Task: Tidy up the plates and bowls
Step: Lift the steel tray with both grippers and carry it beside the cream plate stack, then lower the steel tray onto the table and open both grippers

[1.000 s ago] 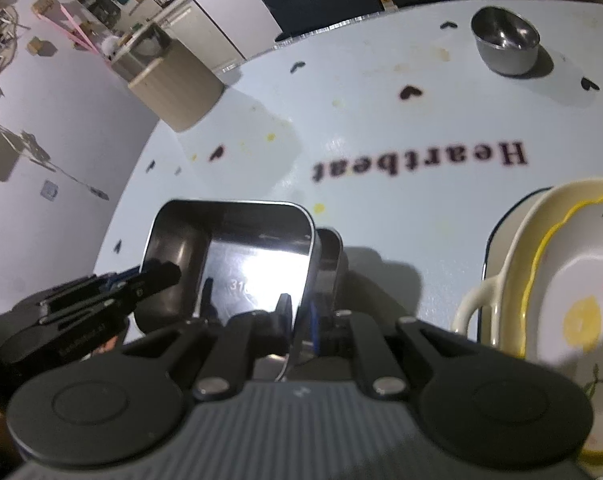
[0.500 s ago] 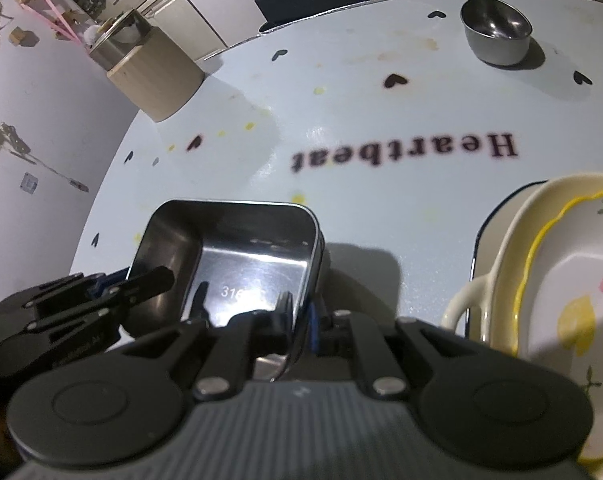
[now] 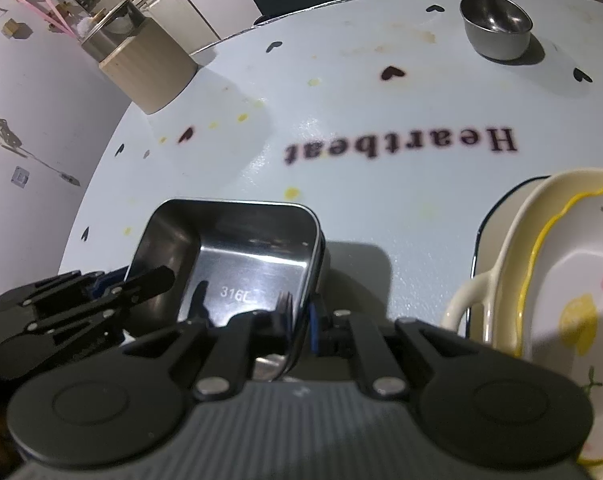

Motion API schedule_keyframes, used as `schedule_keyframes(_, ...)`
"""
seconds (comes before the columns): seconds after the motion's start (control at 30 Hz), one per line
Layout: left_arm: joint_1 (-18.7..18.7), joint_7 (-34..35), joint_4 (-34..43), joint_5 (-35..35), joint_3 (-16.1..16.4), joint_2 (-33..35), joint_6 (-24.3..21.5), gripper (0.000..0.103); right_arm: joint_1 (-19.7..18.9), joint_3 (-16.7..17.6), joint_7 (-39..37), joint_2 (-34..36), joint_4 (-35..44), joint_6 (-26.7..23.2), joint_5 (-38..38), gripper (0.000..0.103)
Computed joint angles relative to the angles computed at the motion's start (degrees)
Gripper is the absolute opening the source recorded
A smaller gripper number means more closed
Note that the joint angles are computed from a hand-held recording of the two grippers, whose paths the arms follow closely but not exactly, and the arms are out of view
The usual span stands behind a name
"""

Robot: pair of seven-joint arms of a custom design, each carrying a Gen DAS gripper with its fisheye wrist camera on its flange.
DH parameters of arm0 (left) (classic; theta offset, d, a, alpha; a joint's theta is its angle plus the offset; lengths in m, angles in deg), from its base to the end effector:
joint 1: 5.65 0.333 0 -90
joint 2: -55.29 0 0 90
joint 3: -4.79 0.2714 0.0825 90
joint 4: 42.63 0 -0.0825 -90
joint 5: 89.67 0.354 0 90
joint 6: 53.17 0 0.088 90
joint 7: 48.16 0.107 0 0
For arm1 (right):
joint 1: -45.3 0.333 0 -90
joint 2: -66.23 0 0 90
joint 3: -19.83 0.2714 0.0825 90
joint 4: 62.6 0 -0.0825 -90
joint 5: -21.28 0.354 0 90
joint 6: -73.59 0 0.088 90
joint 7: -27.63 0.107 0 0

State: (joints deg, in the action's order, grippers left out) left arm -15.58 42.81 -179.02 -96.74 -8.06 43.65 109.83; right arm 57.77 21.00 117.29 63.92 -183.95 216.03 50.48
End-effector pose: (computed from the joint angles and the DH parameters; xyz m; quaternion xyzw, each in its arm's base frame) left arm 0.4620 -0.1902 0.4493 -0.5535 0.7664 -0.2778 0.1707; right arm 0.5292 0.1262 0.4440 -0.6454 0.7131 0.0277 0.2722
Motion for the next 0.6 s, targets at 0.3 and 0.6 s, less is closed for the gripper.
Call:
schedule_keyframes(0.3, 0.21, 0.89, -0.07, -0.53, 0.13, 0.66, -0.12, 0.014, 0.11, 0.26, 1.15, -0.01, -0.39, 1.02, -1.39, 0.011)
schedule_keyframes(0.6, 1.15, -2.21, 0.88, 2.94, 0.00, 1.58, -2.03, 0.014, 0.23, 0.11, 1.91, -0.02, -0.57, 1.09, -3.34, 0.008)
